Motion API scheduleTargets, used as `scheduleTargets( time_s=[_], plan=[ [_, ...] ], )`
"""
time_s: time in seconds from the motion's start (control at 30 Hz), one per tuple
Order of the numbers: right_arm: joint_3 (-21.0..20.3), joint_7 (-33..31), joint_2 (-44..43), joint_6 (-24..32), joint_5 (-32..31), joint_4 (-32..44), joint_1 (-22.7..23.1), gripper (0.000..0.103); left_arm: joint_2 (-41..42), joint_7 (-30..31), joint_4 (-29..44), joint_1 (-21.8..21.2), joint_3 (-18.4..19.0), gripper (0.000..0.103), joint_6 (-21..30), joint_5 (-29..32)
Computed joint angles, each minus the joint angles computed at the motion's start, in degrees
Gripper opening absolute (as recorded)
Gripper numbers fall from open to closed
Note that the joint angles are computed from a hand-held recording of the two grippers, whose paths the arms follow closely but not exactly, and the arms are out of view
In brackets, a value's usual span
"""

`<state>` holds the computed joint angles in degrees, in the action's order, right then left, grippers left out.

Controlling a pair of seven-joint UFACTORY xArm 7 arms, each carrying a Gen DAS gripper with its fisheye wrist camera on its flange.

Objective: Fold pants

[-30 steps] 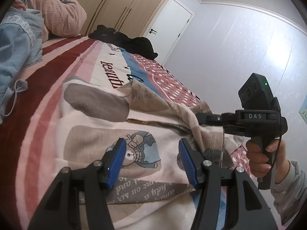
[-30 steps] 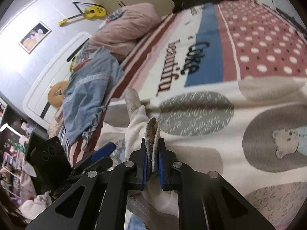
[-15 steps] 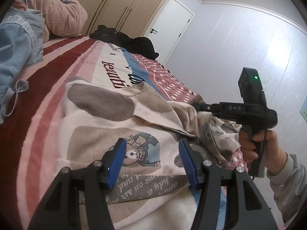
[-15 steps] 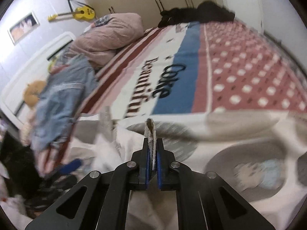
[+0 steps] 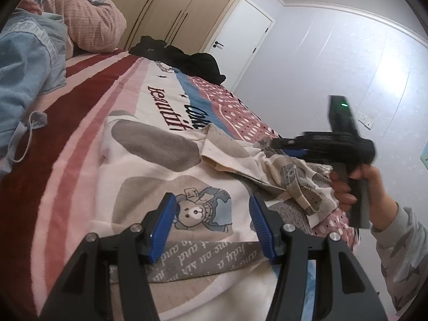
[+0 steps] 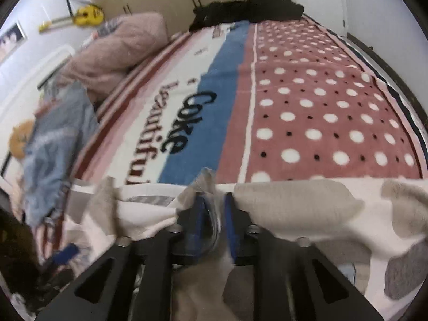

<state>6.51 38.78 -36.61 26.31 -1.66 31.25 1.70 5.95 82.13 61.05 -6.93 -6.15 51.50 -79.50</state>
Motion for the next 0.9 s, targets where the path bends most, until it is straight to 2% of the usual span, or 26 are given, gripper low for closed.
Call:
scheduleTargets(
  time_s=[0.03,0.07,0.17,0.23,0.3,0.37,0.4,0.47,0.53,0.63,0.8,0.9],
  plan=[
    [-0.46,0.18,-1.80,-0.18,1.37,-0.97,1.38,0.039,0.06,-0.11,0.08,0.06,0.02,0.053,0.14,-0.03],
    [-1.24,0.22,-3.59,-0.61,3.18,-2.10,3.10,0.044,0.04,-0.16,0.05,0.03,-0.02,0.053,0.05,-0.09],
    [-3.77,-1.28,-7.92,-2.85,9.15,-5.36,9.94,0.057,-0.11,-0.15,-0.05,-0.16,-0.16,0.054,-0.56,-0.06],
    [-3.34,-2.44,-8.33,-2.68,10.96,-5.98,13.08,0.065,-0.22,-0.20,-0.14,-0.22,-0.15,0.054,-0.64,-0.06],
    [-1.07,-2.03,-7.25,-0.87,10.57,-5.45,13.10,0.067,-0.31,-0.50,-0.12,-0.24,-0.12,0.054,-0.58,-0.05],
    [4.27,0.98,-5.63,2.74,6.54,-4.08,9.39,0.066,-0.47,-0.59,-0.21,-0.16,0.00,0.054,-0.46,-0.09],
    [5.76,2.50,-5.42,3.19,4.97,-4.05,8.10,0.062,-0.57,-0.55,-0.32,-0.15,0.03,0.054,-0.51,-0.10],
    [7.06,6.16,-6.47,4.10,3.28,-4.96,6.50,0.004,-0.79,-0.36,-0.55,-0.13,0.14,0.054,-0.67,-0.08],
    [7.29,9.77,-9.26,4.00,2.51,-6.93,5.44,0.003,-0.97,-0.32,-0.74,-0.09,0.26,0.054,-0.78,-0.02],
    [8.32,14.45,-15.28,9.14,-0.24,-8.81,2.73,0.000,-0.86,-0.50,-0.64,0.06,0.42,0.054,-0.51,-0.07],
    [4.67,16.43,-22.10,13.25,1.07,-13.19,4.90,0.000,-0.64,-0.78,-0.41,-0.02,0.25,0.054,-0.84,-0.04],
    [4.49,17.25,-24.14,13.90,1.39,-13.56,5.19,0.000,-0.63,-0.73,-0.42,-0.02,0.25,0.054,-0.91,0.04]
  ],
)
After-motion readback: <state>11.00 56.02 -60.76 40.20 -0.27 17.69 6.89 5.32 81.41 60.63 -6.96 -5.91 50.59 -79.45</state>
